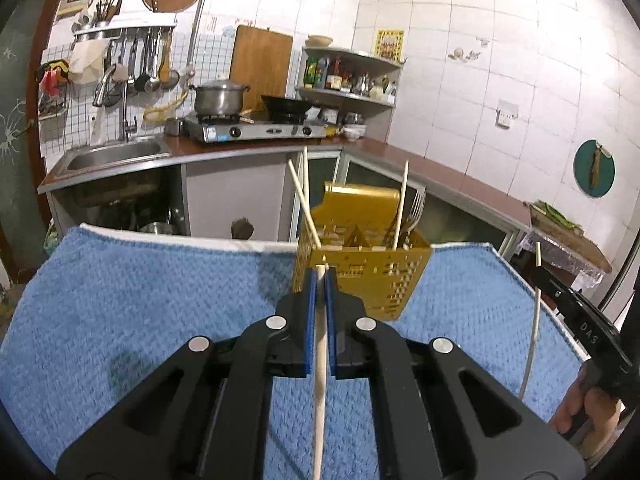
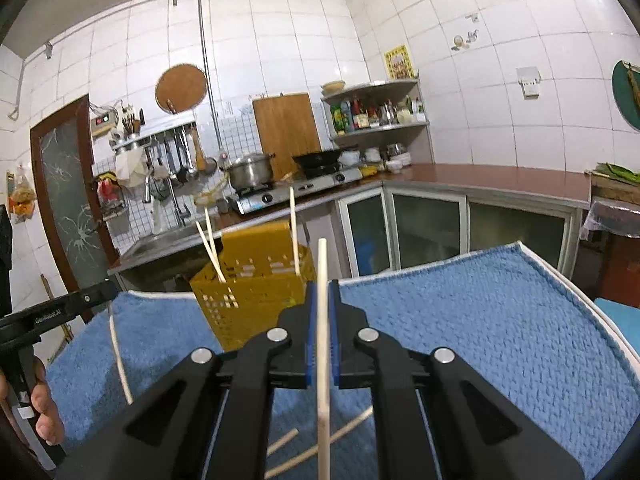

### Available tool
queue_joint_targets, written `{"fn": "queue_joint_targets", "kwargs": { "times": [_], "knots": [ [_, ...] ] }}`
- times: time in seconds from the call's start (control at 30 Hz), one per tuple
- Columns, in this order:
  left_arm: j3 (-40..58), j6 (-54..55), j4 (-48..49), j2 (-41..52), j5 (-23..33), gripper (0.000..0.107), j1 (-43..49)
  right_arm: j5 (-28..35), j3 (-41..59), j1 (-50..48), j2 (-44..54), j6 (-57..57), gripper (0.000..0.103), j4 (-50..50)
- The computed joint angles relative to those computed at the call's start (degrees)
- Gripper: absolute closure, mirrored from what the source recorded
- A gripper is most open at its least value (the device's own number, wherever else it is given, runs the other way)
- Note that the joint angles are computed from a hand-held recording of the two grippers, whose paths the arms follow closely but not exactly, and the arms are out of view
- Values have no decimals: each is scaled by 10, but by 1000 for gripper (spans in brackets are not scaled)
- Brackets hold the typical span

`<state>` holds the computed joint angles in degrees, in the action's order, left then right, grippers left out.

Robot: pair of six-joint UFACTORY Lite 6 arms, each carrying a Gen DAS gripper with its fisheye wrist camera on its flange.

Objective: Organize utensils
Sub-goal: 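Lift both held chopsticks and carry them above the yellow holder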

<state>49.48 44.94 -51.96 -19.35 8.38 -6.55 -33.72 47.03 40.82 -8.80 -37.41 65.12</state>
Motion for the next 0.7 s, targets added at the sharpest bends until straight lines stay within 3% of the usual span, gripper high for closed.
{"fn": "queue_joint_targets", "kwargs": {
  "times": [0.2, 0.5, 0.7],
  "knots": [
    [45, 21, -22, 5, 8, 103, 6, 0, 72, -10, 32, 2, 97, -36],
    [213, -173, 167, 77, 34, 104, 6, 35, 237, -49, 141, 32, 97, -106],
    [381, -281, 271, 172, 81, 104, 10, 67, 394, -78, 241, 23, 97, -118]
  ]
}}
